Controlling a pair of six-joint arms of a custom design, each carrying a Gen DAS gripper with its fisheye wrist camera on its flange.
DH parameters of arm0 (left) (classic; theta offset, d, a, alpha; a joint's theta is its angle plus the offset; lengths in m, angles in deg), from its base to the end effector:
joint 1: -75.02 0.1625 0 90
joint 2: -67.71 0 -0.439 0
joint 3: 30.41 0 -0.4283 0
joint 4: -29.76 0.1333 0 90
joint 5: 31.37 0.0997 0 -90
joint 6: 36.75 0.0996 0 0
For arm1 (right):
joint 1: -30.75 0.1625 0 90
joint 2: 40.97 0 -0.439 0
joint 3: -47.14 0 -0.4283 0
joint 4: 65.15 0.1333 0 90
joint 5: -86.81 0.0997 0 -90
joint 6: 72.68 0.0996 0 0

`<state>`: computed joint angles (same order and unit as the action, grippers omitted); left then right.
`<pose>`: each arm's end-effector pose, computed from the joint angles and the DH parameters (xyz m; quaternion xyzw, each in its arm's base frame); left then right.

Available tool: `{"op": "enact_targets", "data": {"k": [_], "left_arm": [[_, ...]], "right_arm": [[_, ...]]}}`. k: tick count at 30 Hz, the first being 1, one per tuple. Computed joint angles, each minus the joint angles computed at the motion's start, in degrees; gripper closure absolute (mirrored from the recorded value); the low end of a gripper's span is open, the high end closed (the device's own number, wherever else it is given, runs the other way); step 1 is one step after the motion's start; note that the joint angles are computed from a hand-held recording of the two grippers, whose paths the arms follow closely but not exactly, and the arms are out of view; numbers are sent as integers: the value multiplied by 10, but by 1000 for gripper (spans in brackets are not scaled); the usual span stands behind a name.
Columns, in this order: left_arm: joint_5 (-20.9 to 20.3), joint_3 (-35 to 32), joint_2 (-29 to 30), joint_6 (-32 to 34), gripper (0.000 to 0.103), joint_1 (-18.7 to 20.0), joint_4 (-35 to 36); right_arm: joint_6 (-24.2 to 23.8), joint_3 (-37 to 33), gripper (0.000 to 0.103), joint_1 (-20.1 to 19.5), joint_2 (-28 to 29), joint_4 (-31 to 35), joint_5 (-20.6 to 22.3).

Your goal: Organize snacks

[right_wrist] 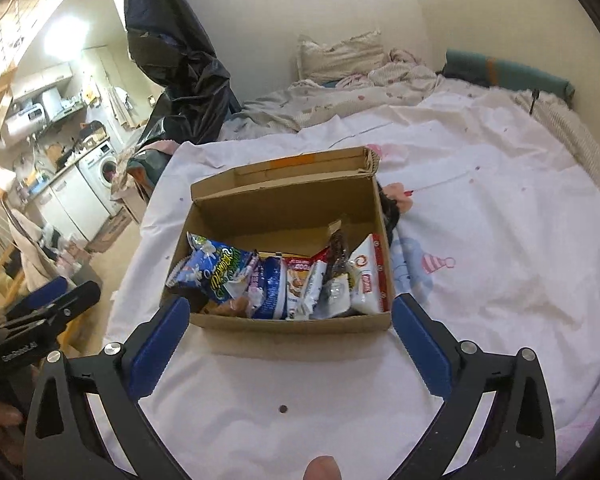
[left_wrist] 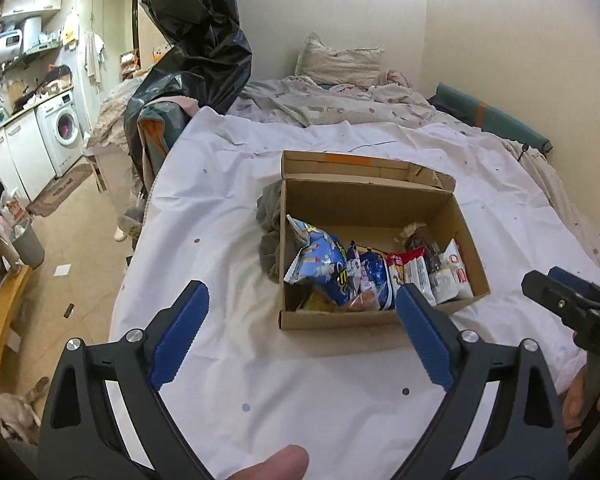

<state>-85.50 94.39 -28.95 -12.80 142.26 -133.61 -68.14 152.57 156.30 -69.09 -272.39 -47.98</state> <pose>0.0010 -0.4930 0.4105 0.2395 0.8532 -0.3629 0.2880 0.4020 -0.4540 -0.0386 0.1070 -0.8722 0.4193 0.2282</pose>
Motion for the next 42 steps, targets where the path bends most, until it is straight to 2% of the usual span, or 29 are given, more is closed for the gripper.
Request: {"op": "enact_targets", "data": {"k": [2,3,6,10,13,19,42], "left_arm": [[3,12,-9,3,6,-4,-9],[3,17,-12,7,0,-5,-13],[5,24,-15,6,0,-6,-24],[-13,19,-1,-15,0,8,-37],[12,17,18,-12,0,11,-56],[8,17,22,-11,0,14,-60],[11,16,21,-21,0,16,-42]], "right_arm": [[-5,2,0,6,6,-17,-12],[-8,2,0,7,10,-26,-17],[-21,-5,0,11,22,-41,-34],[-75,-35,0,19,53,-82,-73],[-62,-38,0,14,55,-85,-70],[-32,-36,0,6,51,-59,-60],[-38,-44,0,10,57,-47,-73]]}}
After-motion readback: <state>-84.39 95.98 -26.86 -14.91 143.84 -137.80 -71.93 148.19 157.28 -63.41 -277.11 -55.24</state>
